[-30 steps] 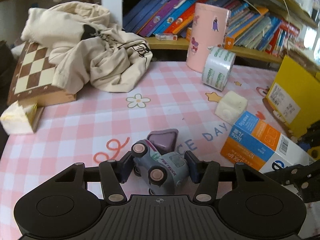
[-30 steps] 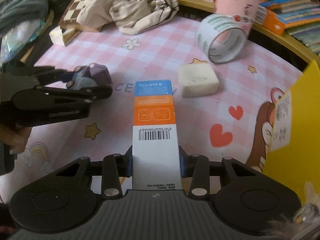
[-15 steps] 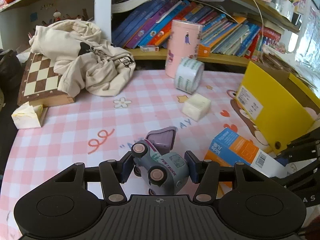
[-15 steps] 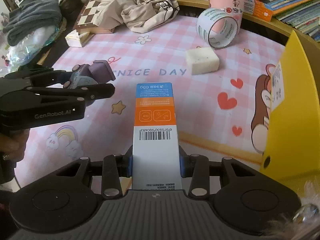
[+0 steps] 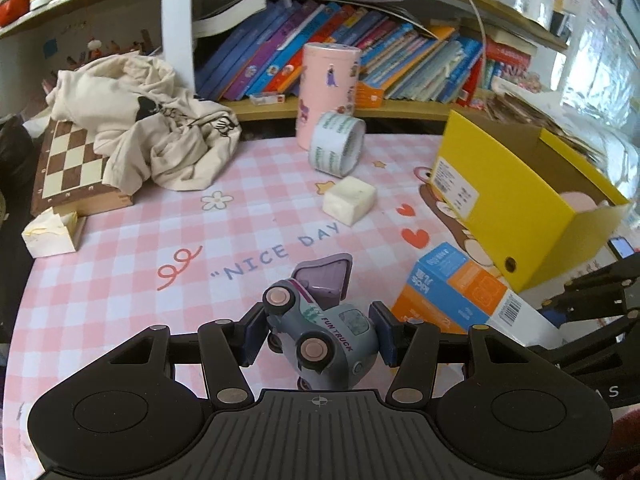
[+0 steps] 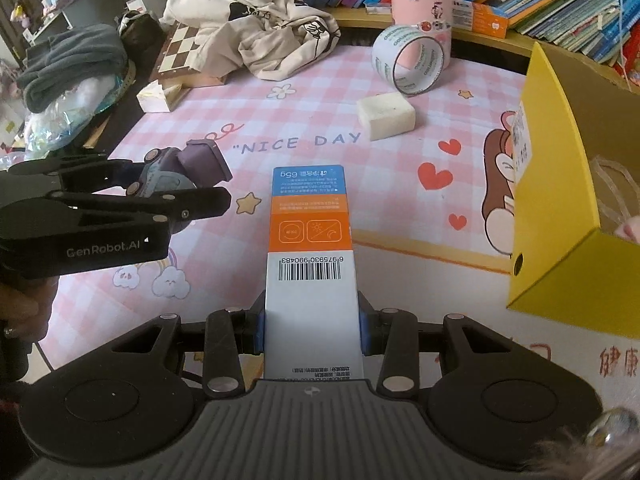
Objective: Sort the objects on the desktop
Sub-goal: 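Lift the usmile box and grey toy car and carry both toward the yellow box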
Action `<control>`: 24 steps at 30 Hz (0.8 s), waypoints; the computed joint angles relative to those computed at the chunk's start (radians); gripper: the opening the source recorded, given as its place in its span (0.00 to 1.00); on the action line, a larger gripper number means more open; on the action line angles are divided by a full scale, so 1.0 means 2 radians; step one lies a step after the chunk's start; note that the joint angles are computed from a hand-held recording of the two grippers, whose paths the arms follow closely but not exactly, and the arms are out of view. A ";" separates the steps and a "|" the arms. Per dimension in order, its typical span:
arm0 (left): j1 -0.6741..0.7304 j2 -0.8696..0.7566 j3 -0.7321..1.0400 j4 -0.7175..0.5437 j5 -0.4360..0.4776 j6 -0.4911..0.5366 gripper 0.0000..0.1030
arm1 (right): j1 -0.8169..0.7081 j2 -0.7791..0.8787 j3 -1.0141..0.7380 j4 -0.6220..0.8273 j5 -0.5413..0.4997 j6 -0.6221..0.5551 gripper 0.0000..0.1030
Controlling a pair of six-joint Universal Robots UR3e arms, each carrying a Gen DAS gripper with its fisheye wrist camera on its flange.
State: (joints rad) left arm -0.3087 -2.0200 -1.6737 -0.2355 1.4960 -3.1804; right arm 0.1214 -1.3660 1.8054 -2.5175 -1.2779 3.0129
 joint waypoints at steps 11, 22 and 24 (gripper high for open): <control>-0.011 0.037 -0.035 -0.006 -0.010 0.006 0.53 | -0.001 -0.046 0.053 -0.012 0.001 0.004 0.37; -0.045 0.032 -0.015 -0.030 -0.006 0.001 0.53 | -0.035 -0.108 0.119 0.000 0.014 -0.010 0.37; -0.055 0.027 -0.004 -0.033 0.003 -0.006 0.53 | -0.048 -0.120 0.129 0.004 0.021 -0.024 0.37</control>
